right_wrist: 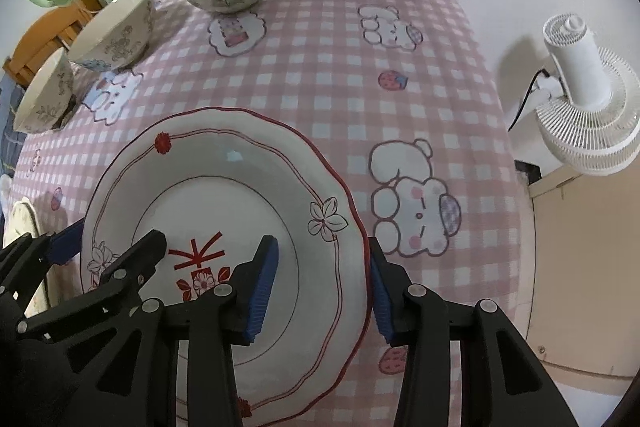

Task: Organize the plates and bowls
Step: 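Lift the red-rimmed plate and carry it toward the yellow-flower plate stack, then lower the red-rimmed plate onto the yellow-flower plates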

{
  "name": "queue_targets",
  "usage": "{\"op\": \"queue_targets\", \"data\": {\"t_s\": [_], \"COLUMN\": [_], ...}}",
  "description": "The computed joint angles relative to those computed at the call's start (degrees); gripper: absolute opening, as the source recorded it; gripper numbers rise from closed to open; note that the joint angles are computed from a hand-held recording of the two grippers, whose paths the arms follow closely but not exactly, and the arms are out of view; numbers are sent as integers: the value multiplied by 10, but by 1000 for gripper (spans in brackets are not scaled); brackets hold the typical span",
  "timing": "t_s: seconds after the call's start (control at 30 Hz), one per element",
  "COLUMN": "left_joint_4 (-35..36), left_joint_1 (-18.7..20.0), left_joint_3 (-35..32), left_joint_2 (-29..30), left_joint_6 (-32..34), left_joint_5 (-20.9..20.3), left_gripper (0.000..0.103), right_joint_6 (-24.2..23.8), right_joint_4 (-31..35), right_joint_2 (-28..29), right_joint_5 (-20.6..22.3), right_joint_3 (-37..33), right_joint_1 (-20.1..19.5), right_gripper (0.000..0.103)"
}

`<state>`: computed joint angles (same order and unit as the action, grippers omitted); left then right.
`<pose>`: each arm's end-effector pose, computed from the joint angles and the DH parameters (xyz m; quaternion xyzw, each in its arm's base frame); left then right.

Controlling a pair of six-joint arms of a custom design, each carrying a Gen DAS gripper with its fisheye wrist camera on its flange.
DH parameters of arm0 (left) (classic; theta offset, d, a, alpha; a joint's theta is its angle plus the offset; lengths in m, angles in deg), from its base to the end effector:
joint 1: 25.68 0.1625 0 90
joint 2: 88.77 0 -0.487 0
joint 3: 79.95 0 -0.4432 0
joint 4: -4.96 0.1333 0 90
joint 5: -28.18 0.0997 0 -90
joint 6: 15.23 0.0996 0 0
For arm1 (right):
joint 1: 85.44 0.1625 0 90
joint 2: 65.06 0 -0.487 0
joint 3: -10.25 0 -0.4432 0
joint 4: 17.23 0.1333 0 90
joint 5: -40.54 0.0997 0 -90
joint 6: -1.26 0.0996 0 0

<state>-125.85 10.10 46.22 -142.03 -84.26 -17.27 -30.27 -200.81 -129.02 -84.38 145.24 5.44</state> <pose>-0.2611 -0.4386 0.0160 -0.0107 0.8954 -0.1989 0.3982 0.0837 -0.4800 0.1437 0.2047 -0.9147 0.1021 0.3331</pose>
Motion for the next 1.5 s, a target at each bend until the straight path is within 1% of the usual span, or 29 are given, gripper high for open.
{"op": "queue_targets", "data": {"t_s": [0.13, 0.43, 0.63, 0.77, 0.9, 1.07, 1.23, 1.4, 1.5], "left_joint_4": [17, 68, 102, 112, 106, 119, 141, 161, 166], "left_joint_1": [-12, -38, -56, -65, -72, -82, -86, -87, -86], "left_joint_3": [1, -1, 9, 23, 47, 82, 115, 145, 159], "left_joint_2": [-14, -42, -70, -96, -130, -185, -241, -294, -316], "left_joint_6": [-17, -58, -76, -79, -58, -44, -38, -36, -30], "left_joint_5": [2, 23, 28, 28, 27, 17, 6, -3, -7], "left_gripper": [58, 58, 58, 58, 58, 58, 58, 58, 58], "right_joint_6": [-1, 32, 45, 61, 92, 162, 230, 279, 308], "right_joint_4": [3, 33, 44, 43, 40, 44, 45, 48, 47], "right_joint_2": [-12, -59, -76, -79, -78, -66, -41, -12, 4], "right_joint_5": [-1, 2, 5, 3, -8, -34, -49, -58, -62], "right_joint_3": [3, 22, 31, 37, 42, 49, 57, 61, 63], "right_joint_1": [13, 43, 63, 84, 111, 155, 196, 227, 242], "right_gripper": [47, 47, 47, 47, 47, 47, 47, 47, 47]}}
